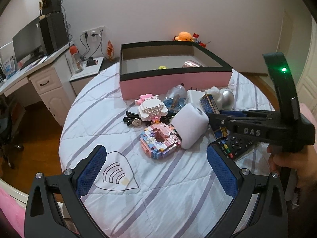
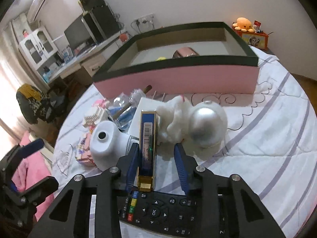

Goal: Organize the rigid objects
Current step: 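Grasp the blue-and-gold lighter box upright with the right tool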

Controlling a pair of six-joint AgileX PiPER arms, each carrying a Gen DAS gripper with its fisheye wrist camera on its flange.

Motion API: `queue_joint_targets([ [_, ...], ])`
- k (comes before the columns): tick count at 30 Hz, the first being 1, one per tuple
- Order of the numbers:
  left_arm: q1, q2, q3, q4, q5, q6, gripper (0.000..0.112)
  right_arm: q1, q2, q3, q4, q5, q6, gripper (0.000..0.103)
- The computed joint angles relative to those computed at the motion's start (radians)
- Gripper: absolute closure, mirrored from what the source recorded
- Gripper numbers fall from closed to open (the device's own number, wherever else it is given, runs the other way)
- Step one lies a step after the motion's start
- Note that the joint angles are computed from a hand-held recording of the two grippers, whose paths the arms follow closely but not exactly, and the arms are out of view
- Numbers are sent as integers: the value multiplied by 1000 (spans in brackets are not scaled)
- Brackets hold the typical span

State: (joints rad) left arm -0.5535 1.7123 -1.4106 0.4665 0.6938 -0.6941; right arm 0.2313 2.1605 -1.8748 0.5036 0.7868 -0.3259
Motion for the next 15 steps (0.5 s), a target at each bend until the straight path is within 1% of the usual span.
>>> queue_joint_targets([
  [2, -3, 13, -17, 1, 9, -2, 10, 12, -1, 2, -22, -17, 4, 67],
  [3, -4, 22, -28, -7, 12, 7, 10, 15, -4, 5, -28, -22, -4, 75],
  [4, -7, 34, -44, -9, 18, 9, 10, 10, -6, 11, 6, -17, -48, 87],
  [8, -24, 85, -110, -3, 35, 6, 10, 1, -32, 44, 27, -17, -109, 88],
  [11, -50, 141, -185, 38, 72, -9, 10, -28, -68, 92, 78, -35, -159, 88],
  [15, -85, 240, -315, 74, 138, 13, 10, -74, -116, 139, 126, -42, -221, 88],
])
